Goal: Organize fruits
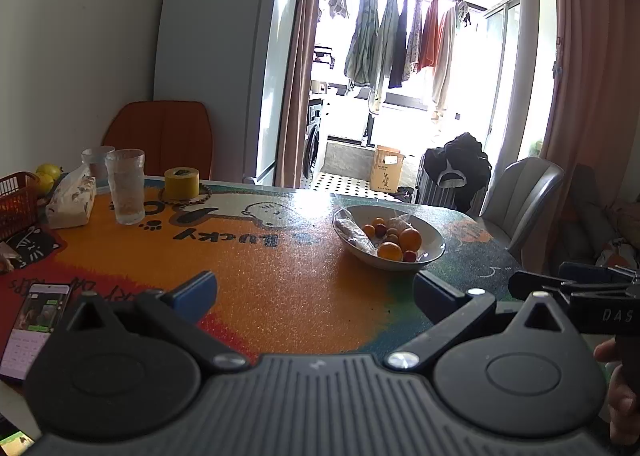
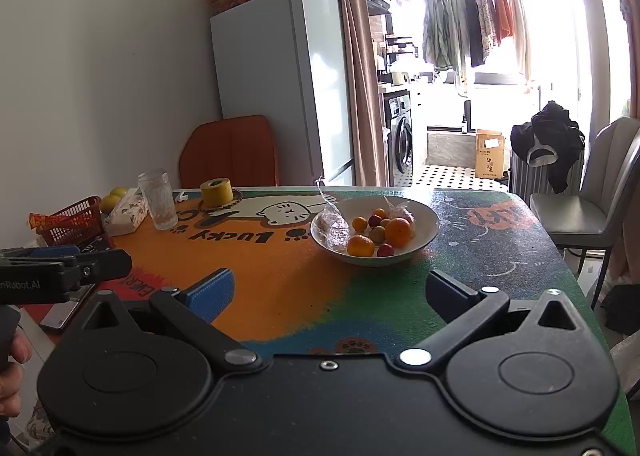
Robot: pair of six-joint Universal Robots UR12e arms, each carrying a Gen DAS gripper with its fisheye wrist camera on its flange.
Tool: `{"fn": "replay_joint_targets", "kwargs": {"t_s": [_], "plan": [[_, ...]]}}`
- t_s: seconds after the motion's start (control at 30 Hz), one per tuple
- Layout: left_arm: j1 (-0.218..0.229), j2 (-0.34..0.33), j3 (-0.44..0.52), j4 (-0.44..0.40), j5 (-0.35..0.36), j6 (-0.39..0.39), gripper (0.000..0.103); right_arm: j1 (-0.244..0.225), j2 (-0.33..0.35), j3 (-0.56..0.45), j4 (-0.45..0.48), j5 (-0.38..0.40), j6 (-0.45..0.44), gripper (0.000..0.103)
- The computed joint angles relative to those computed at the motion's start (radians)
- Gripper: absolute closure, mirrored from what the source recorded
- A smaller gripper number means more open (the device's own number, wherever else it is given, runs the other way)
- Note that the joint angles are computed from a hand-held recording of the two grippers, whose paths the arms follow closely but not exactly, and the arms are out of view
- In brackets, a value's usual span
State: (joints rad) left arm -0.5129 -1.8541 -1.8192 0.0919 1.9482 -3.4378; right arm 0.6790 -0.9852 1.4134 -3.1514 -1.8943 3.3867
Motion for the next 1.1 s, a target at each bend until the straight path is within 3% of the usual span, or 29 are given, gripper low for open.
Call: {"fn": "replay_joint_targets", "kwargs": {"t_s": [1.1], "plan": [[0.005,0.0,-0.007,-0.021,-0.041,-0.006,0.0,-0.002,0.0,0.0,0.024,0.002,0.014,0.0]]}}
